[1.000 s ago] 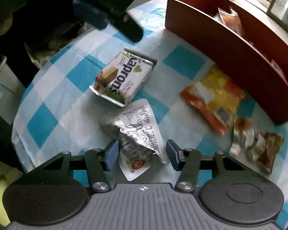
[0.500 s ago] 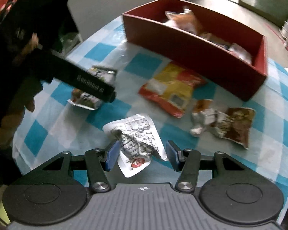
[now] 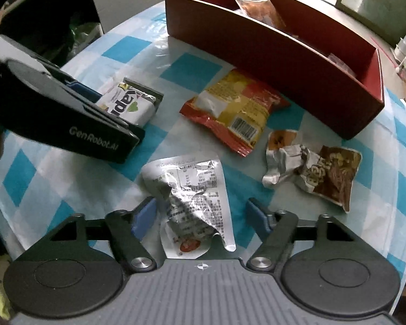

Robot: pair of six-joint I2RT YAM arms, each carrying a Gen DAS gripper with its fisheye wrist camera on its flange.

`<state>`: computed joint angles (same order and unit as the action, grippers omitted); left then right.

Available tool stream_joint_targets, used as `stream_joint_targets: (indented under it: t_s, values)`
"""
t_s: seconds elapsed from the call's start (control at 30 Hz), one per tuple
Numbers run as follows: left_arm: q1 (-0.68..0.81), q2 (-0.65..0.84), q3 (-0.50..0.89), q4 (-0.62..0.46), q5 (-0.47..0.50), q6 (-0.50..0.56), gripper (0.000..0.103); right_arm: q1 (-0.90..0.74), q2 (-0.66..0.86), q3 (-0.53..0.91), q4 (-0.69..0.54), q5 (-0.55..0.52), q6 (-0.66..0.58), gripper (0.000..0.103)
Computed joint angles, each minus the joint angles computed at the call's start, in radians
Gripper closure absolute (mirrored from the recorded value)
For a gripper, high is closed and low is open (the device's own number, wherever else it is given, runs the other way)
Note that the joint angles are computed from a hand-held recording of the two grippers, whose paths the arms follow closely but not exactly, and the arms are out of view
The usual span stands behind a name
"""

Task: Organize snacks

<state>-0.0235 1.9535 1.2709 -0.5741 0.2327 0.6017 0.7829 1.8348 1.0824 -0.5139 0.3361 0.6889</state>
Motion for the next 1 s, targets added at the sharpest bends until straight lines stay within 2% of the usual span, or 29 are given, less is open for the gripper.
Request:
stream_joint_targets:
  t_s: [0.1,0.23,0.4,0.7,1.0]
  values:
    - [0.01,-0.001,0.018,-0.05,0.034,0.014,0.051,-0.02,-0.064,-0.061,0.05,-0.054,0.057,0.047]
    - [0.025,-0.011,0.038,-0.081,0.062,0.012,0.051,-0.021,-0.117,-0.103,0.062,-0.032,0.114,0.047]
    - [0.052,0.013,0.127,-0.162,0.127,-0.004,0.051,-0.021,-0.219,-0.156,0.108,0.009,0.151,0.047]
    - [0.05,0.01,0.224,-0.225,0.21,-0.054,0.051,-0.048,-0.32,-0.187,0.154,0.049,0.135,0.047]
    - [-0.018,0.006,0.294,-0.2,0.221,-0.139,0.052,-0.109,-0.348,-0.146,0.174,0.077,0.074,0.047]
